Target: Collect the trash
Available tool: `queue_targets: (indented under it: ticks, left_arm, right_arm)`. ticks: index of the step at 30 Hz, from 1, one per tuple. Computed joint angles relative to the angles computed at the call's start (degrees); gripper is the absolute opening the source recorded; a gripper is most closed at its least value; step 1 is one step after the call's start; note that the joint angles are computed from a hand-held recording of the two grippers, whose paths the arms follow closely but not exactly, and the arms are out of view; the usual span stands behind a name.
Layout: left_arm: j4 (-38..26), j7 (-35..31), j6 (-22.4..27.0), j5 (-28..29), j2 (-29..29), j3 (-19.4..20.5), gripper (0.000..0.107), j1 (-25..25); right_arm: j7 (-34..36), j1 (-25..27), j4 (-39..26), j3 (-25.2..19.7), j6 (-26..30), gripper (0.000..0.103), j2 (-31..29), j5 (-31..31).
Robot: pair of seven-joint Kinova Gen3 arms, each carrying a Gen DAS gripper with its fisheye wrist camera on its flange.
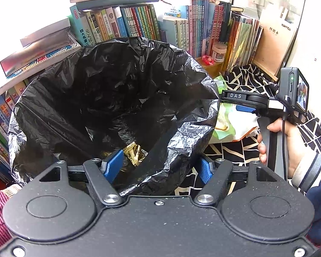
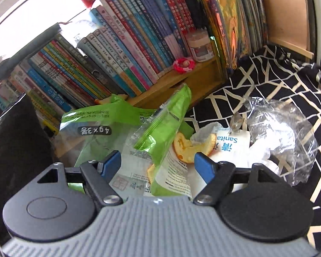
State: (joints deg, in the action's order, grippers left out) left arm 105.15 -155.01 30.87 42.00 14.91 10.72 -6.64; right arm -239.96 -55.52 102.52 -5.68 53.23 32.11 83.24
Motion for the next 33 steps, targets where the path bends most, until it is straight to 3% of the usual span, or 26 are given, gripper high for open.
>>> queue_targets:
  ticks: [4,6,9,23,33]
  left_arm:
    - [0.22,0.17,-0.53,-0.46,-0.10,-0.02,0.069,0.31]
    - [0.25,0.13,-0.59,-0.44,-0.09,0.04,0.069,0.27]
    - [0.29,0.32,-0.82,-0.65,-0.10,0.04,0.069,0.40]
    - [1.02,-1.16,-1.73,-0.02,-0.42,0.58,0.068,-0.07]
    - [1.64,-1.21,-2.75,-0.29,-0.85,0.31,0.068,0.57]
  right_arm:
    - [-4.58,0.13,1.28,0.18,0.04,0.054,-0.65,1.24]
    - [-6.16,0.22,1.66,-0.11,0.72,0.029,-1.06,1.69]
    - [-6.02,-0.01,1.26,-0.58,2.62,0.015,-1.42,0.70]
    - [6.02,-5.89,-4.91,-0.55,13.99,0.005,-3.51,-7.94]
    - [11.10,-12.61,-6.28,-2.09,26.80,0.005,-6.35,-0.82]
